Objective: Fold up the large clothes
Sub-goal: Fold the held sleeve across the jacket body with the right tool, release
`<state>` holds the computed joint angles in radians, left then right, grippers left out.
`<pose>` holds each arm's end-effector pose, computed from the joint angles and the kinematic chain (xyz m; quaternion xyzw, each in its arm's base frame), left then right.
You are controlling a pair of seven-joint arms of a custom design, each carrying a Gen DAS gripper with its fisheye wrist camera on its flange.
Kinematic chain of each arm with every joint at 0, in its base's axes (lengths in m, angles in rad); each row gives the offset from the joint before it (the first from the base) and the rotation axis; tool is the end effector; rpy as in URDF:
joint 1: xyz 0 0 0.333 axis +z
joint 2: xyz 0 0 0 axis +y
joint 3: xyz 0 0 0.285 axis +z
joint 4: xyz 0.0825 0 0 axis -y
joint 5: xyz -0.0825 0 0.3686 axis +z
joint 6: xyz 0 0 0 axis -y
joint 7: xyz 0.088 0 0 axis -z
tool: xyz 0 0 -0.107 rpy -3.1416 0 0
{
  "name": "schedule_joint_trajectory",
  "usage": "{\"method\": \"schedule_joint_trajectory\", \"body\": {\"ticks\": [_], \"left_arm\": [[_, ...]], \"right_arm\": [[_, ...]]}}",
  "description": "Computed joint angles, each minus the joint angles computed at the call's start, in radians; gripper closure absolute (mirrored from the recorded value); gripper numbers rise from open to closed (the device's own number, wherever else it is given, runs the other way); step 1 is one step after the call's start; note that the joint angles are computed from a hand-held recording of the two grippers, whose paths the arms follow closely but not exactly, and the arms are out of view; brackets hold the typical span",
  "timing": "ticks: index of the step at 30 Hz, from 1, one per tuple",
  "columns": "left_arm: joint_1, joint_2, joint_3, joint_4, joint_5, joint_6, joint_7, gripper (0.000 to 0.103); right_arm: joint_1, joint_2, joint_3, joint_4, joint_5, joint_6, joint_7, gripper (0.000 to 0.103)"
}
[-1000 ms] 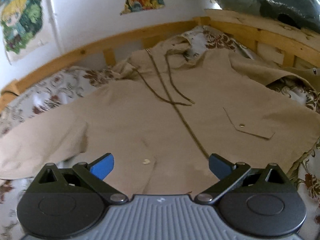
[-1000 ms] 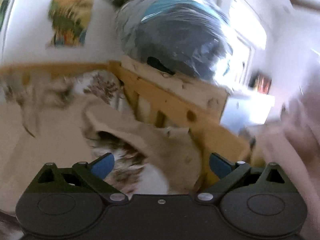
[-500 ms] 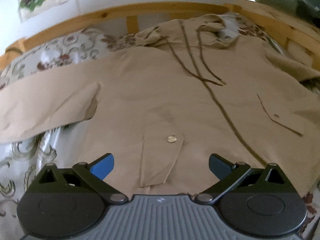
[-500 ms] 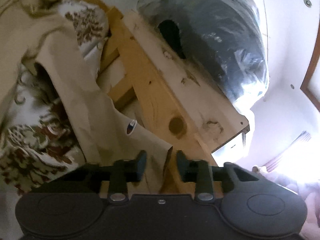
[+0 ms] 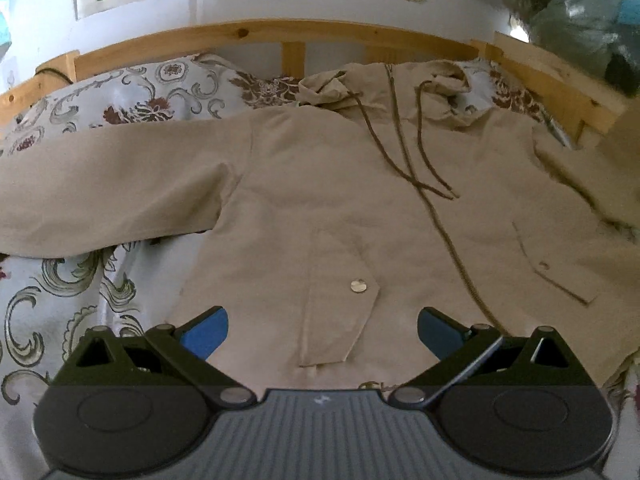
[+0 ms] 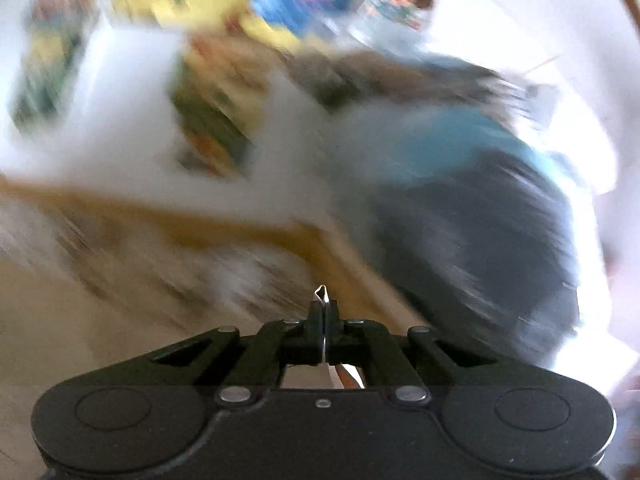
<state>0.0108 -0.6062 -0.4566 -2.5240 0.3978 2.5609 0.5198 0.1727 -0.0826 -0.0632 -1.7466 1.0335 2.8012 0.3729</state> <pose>0.3762 -0.2014 0.5046 -0.7517 0.5388 -0.2479 0.2884 0.5666 0.0198 0.6833 -0.6853 0.3982 -0.3602 0.4920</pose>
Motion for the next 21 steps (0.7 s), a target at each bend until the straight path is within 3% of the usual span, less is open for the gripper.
{"method": "schedule_joint_trajectory", "body": {"ticks": [3,5,9,12,15,17,19,21], "left_arm": [[-0.010,-0.035,0.025,-0.036,-0.010,0.033,0.017,0.001],[-0.007,-0.065,0.035,-0.060,-0.018,0.051,0.034,0.001],[0.010,-0.134,0.048,-0.107,-0.031,0.070,0.095,0.001],[0.046,-0.198,0.029,-0.143,-0.034,0.040,0.107,0.001],[0.070,-0.236,0.025,-0.175,-0.057,0.010,0.093,0.001],[0.070,-0.240,0.044,-0.190,-0.078,0.002,0.108,0.001],[0.079,-0.223,0.056,-0.189,-0.083,0.005,0.135,0.001],[0.108,-0.179,0.059,-0.176,-0.072,0.063,0.155,0.001]], "right_arm": [[0.036,0.019,0.023,0.082,0.113,-0.160,0.007,0.103],[0.061,0.053,0.058,0.132,0.161,-0.216,-0.007,0.103],[0.124,0.180,0.159,0.256,0.155,-0.235,-0.001,0.103],[0.169,0.289,0.243,0.327,0.139,-0.189,-0.023,0.101],[0.200,0.375,0.300,0.350,0.065,-0.161,0.001,0.079],[0.202,0.422,0.329,0.355,0.028,-0.159,0.009,0.054],[0.182,0.455,0.346,0.350,0.009,-0.169,0.035,0.046],[0.151,0.463,0.356,0.318,0.015,-0.151,0.048,0.036]]}}
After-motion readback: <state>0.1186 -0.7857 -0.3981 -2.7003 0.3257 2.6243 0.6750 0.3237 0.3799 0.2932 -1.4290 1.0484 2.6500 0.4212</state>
